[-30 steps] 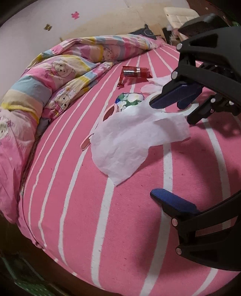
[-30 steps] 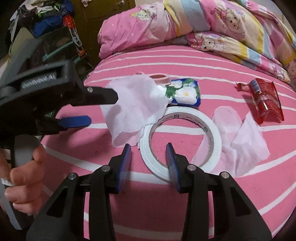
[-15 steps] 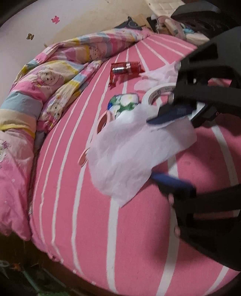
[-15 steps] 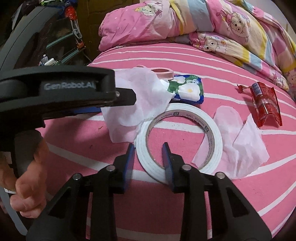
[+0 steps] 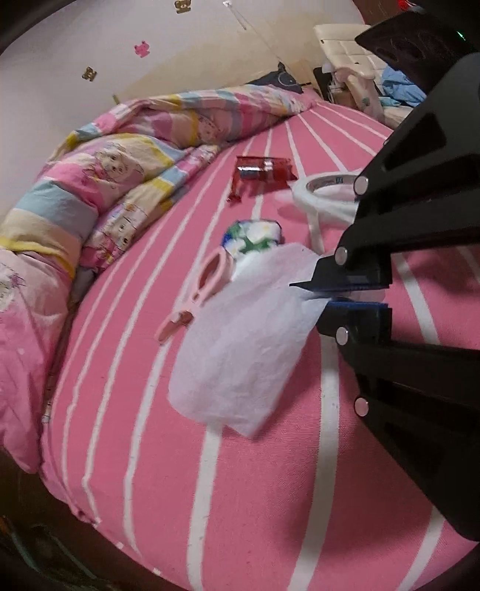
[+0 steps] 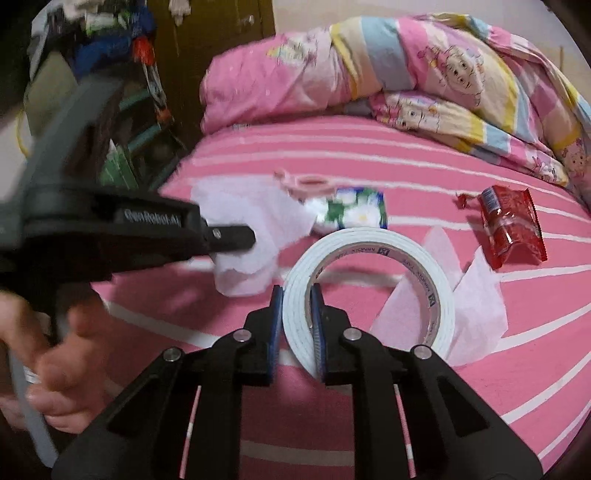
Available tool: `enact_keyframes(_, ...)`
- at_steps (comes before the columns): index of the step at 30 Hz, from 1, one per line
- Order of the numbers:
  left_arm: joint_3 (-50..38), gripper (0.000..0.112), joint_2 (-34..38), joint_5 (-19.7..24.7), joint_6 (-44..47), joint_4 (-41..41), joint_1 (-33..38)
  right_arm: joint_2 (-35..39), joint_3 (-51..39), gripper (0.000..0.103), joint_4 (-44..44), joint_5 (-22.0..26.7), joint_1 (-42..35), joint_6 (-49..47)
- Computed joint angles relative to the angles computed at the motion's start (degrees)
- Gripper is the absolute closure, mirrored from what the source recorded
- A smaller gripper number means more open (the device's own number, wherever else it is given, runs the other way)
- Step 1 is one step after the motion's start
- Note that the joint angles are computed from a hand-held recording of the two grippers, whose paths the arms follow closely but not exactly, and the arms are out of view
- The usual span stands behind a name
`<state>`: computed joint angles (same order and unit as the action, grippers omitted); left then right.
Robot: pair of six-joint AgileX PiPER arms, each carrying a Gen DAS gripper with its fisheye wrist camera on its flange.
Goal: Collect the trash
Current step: 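Grasp the white tape roll with the right tool while the left tool grasps a tissue, then carry the tape roll with the right tool while the left tool carries the tissue to the bin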
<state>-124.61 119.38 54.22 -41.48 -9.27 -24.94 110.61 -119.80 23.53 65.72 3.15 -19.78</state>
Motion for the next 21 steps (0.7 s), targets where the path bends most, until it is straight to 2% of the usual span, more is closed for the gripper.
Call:
enact_keyframes(3, -0.3, 0.109, -1.0, -1.2, 0.3, 1.1, -0.6, -1.8, 1.1, 0.087, 8.8, -1.5, -3.7, -2.4)
enact_keyframes(7, -2.1, 0.109, -1.4, -1.7, 1.8, 2.0, -1.6, -2.1, 0.3, 0.087, 14.9, -1.7, -6.9, -2.0)
enact_keyframes(12, -8.5, 0.109, 0.1, 1.4, 4.5, 5.6, -3.8, -0.4, -5.1, 0.087, 14.0, 0.6, -7.3, 0.1)
enact_keyframes(16, -9.6, 0.109, 0.2, 0.7, 6.3, 3.8, -4.5, -0.8, -6.9, 0.087, 12.6, 2.0, -7.3, -0.4)
enact_keyframes(18, -8.9, 0.109, -0.4, -1.1, 6.5, 3.6, -5.4, -3.3, -3.9, 0.087, 11.5, 1.1, -7.4, -1.7)
enact_keyframes(21, -10.3, 0.109, 0.1, -0.6, 8.7, 2.0, -7.2, -7.1, 0.9, 0.087, 10.7, 0.6, -8.6, -3.1)
